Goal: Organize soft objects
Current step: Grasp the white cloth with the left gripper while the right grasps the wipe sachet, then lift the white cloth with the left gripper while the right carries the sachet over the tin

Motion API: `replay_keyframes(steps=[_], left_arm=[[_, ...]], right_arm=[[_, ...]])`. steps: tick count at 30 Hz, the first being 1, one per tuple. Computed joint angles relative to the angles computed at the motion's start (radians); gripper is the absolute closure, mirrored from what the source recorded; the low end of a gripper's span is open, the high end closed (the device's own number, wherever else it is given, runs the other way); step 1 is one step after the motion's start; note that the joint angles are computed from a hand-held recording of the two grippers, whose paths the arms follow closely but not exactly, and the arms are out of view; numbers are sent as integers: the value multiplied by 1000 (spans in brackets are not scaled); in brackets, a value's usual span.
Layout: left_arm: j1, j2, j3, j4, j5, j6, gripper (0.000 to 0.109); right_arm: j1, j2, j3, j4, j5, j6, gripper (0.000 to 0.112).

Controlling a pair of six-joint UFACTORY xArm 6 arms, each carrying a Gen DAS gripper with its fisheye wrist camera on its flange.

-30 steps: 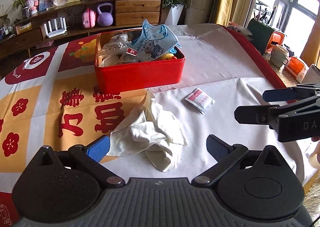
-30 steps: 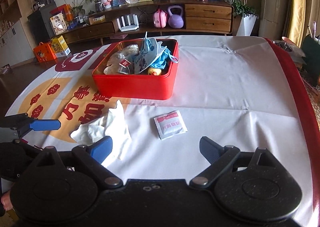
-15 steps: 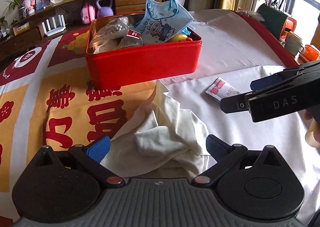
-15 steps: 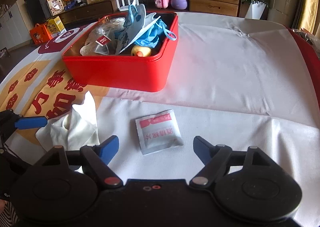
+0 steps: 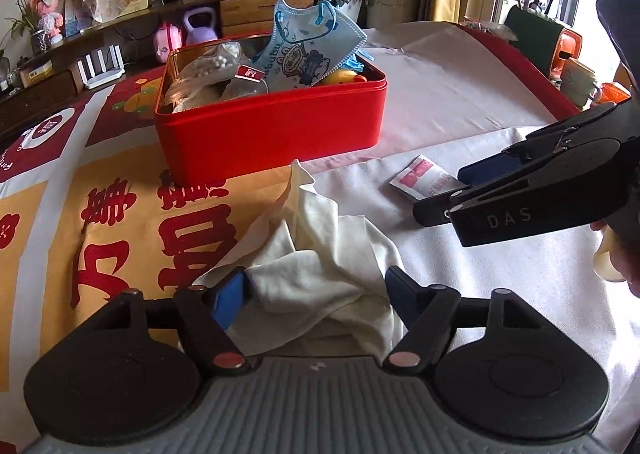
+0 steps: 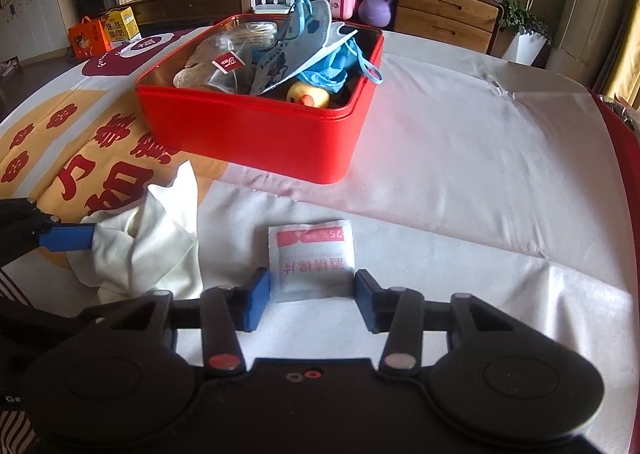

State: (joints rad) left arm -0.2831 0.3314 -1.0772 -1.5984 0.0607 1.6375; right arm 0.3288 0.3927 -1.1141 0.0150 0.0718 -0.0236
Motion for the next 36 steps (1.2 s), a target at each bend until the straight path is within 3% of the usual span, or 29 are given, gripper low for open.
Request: replay_keyframes(steps=[5, 13, 17, 25, 31, 36], left_arm=[[2, -7, 3, 8, 7, -19, 65], [21, -6, -3, 9, 20, -57, 87], [23, -3, -9, -4, 10, -52, 89], [45, -28, 9, 89, 24, -181, 89], [54, -66, 31, 126, 29, -232, 89], [60, -105, 51, 163, 27, -281, 89]], right_arm=[[4, -3, 4, -20, -4, 21, 78], [16, -18, 30, 54, -25, -22, 80], [30, -40, 54, 170, -44, -106, 80], [73, -107, 97, 478, -57, -340, 80], [93, -160, 131, 522, -60, -373, 80], [98, -205, 161, 466, -68, -317, 80]])
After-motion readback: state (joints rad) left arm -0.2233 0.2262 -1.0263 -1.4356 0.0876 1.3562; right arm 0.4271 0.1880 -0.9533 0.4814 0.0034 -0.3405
